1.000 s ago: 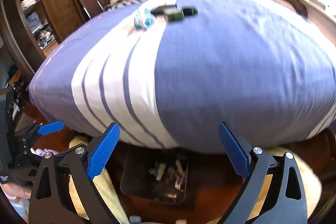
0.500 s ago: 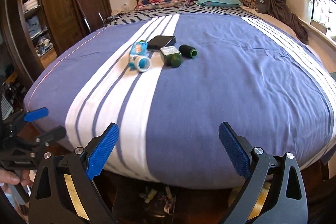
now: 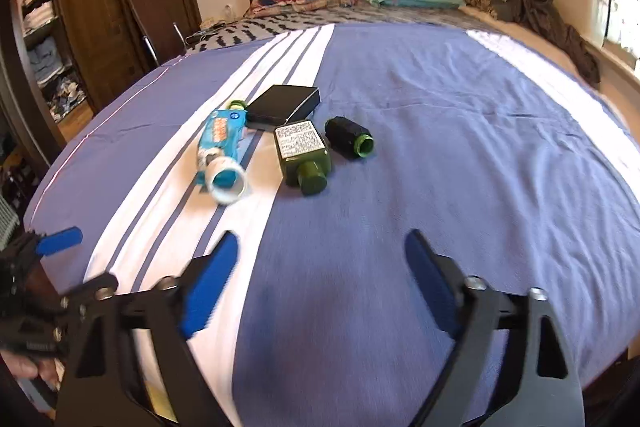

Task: Collect trash
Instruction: 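Grasp the green bottle with the right tool while the left tool grasps the white tape roll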

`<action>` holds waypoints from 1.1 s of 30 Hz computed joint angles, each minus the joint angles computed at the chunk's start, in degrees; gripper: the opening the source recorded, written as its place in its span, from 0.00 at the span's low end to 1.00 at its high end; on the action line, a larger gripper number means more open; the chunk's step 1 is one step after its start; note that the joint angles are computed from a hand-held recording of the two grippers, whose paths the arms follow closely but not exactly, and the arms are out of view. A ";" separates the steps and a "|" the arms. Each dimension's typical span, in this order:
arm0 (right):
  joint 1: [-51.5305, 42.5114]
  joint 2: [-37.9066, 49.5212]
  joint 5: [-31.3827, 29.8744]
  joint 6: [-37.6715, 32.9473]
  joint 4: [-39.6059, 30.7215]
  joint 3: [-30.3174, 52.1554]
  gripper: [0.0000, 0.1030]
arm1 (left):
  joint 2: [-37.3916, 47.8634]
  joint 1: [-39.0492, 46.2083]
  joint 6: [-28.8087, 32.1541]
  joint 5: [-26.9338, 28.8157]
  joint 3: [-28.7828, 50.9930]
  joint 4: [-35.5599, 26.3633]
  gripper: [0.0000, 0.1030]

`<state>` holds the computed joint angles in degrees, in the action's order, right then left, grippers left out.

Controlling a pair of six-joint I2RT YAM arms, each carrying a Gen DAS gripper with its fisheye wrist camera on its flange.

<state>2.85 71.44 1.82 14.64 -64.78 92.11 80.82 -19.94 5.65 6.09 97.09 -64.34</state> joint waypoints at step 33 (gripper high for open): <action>-8.66 8.29 -8.91 -8.59 1.33 3.96 0.42 | 24.49 -8.65 -3.48 5.13 22.21 0.03 0.46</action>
